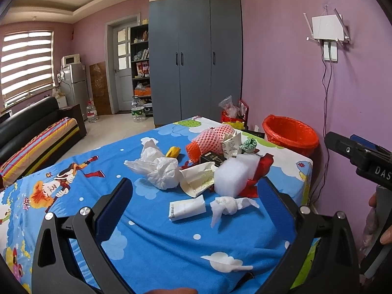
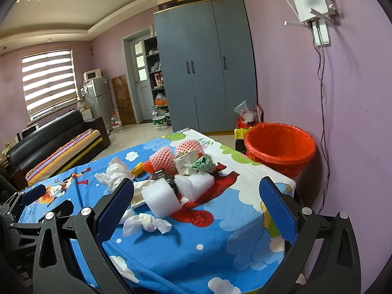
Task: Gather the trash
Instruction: 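Grasp the white tissue with the right tool while the left tool grasps a white paper strip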
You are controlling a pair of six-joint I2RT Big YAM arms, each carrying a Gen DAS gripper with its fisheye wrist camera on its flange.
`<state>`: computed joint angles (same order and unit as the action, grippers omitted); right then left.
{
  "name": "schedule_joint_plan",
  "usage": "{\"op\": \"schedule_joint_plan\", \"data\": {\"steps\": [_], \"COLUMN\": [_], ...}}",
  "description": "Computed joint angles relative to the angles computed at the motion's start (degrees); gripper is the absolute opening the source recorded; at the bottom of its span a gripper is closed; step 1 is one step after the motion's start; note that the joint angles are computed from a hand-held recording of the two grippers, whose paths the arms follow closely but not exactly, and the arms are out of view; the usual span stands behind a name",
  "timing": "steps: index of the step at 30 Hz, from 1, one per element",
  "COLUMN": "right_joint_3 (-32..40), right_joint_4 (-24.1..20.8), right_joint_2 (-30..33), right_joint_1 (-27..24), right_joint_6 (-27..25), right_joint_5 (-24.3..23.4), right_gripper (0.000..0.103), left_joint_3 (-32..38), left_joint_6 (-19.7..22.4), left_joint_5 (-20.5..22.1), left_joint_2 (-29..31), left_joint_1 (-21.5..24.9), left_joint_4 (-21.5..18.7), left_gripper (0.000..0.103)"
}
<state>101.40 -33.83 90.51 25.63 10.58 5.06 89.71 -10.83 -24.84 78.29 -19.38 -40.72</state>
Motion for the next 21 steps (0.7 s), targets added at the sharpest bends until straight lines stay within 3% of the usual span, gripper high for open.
{"op": "schedule_joint_plan", "data": {"steps": [8,15,21], "right_joint_3": [1.21,8.5,14.59], "right_joint_4": [-1.41,-8.85,-14.42], "right_joint_2": [2.01,10.55,16.94], "right_joint_1": [0.43,0.2,1.38], "right_joint_6": [-0.21,1.48,-1.32], "right_joint_5": [-1.88,-6.23,-11.47], "right_gripper": [0.096,0.096,0.093], "left_joint_3": [-2.17,-2.83,-1.8], "left_joint_6": [-1.0,-4.76,-5.52], "left_joint_5": [1.06,4.67,6.17], "left_joint_2": [-0.34,2.55,5.22], "left_joint_1": [2.31,6.38,10.06], "left_joint_4": [0.41,-3.46,-6.26], "left_gripper": [0.098,0.098,0.098]}}
